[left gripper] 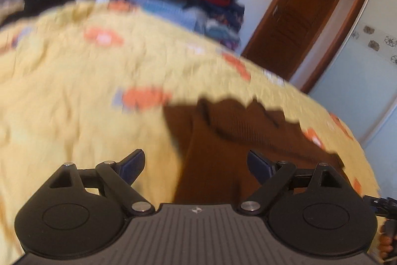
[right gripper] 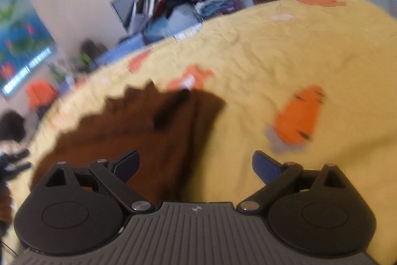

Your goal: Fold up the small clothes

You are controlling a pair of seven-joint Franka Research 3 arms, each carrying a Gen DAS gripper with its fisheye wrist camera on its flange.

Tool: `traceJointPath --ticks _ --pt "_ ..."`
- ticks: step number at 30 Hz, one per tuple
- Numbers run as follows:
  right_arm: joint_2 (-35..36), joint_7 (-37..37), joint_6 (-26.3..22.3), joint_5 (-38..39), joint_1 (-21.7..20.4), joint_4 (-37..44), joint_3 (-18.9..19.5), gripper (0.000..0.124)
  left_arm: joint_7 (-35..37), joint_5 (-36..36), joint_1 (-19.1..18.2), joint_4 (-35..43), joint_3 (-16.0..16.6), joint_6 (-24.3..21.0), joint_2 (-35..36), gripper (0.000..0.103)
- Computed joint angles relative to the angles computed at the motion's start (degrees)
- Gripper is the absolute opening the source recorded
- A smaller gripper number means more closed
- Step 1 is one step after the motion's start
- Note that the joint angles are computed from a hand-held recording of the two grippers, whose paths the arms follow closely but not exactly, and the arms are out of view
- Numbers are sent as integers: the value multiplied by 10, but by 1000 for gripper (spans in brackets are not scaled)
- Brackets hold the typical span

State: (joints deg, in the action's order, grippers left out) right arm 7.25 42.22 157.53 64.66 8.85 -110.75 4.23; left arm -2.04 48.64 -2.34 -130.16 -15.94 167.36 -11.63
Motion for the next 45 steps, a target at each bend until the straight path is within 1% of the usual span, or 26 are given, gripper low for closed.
traceJointPath --ticks 1,2,3,5,7,8,9,12,14,17,20,22,24,25,27,29,31,33,34,35,37,40,42,43,44,45 --pt "-7 6 -18 6 -3 -10 0 98 28 -46 -20 -17 18 25 2 90" --pt "-12 -26 -20 41 -3 -16 5 98 64 -98 -40 -29 32 39 4 90" --pt "-14 -18 -40 37 -2 -16 3 98 68 -109 -39 -33 28 47 10 89" --pt "1 3 -54 33 6 6 4 94 13 -46 1 -19 -9 44 22 87" --pt "21 18 -61 19 12 31 7 82 -13 -19 7 -1 -12 42 38 54" --pt "32 44 -60 -10 17 44 7 56 13 -49 -7 7 -1 29 48 21" --pt "40 78 -63 -41 20 55 4 31 12 -56 -12 12 4 22 54 17" --pt "44 94 -89 -44 6 65 10 25 57 -113 -34 10 23 20 49 9" --pt "23 63 -106 -6 -8 45 14 21 63 -108 -38 -1 19 14 27 8" --pt "-38 -4 -154 54 -21 -14 0 15 106 -146 -57 -39 22 21 -28 7" --pt "-88 -33 -193 70 -21 -72 -27 14 156 -201 -89 -86 27 25 -82 7" --pt "-103 -25 -199 49 -17 -99 -38 15 184 -213 -93 -104 14 2 -99 8" --pt "-106 -32 -183 54 -12 -120 -44 24 185 -205 -77 -117 -9 -18 -110 9" --pt "-105 -43 -194 85 -12 -123 -51 28 176 -203 -69 -124 -17 -22 -118 10" --pt "-109 -19 -191 106 -13 -118 -55 58 166 -211 -62 -138 -14 -3 -141 11" --pt "-112 -62 -172 168 -10 -108 -57 63 141 -188 -20 -133 -40 16 -161 13" --pt "-89 -51 -194 171 -11 -67 -60 63 122 -159 24 -102 -67 31 -152 27" --pt "-48 -13 -209 151 -11 -10 -53 63 144 -166 15 -57 -50 40 -101 68" --pt "-25 2 -213 138 -12 20 -47 63 143 -164 20 -32 -53 38 -72 70" --pt "-1 29 -213 116 -11 50 -41 63 151 -165 9 -9 -41 40 -39 69" --pt "49 112 -210 50 -9 110 -29 63 238 -257 -52 39 13 16 28 69" --pt "96 185 -202 -17 -8 160 -12 62 285 -332 -75 101 36 -34 96 65" --pt "102 186 -195 -21 -15 163 4 62 299 -339 -79 126 39 -58 120 39" --pt "104 187 -194 -26 -18 166 9 61 296 -331 -80 133 41 -64 125 35" --pt "106 186 -194 -31 -20 169 12 60 304 -333 -81 136 42 -61 128 24" --pt "109 186 -191 -40 -20 173 14 49 316 -342 -81 138 42 -58 131 13"
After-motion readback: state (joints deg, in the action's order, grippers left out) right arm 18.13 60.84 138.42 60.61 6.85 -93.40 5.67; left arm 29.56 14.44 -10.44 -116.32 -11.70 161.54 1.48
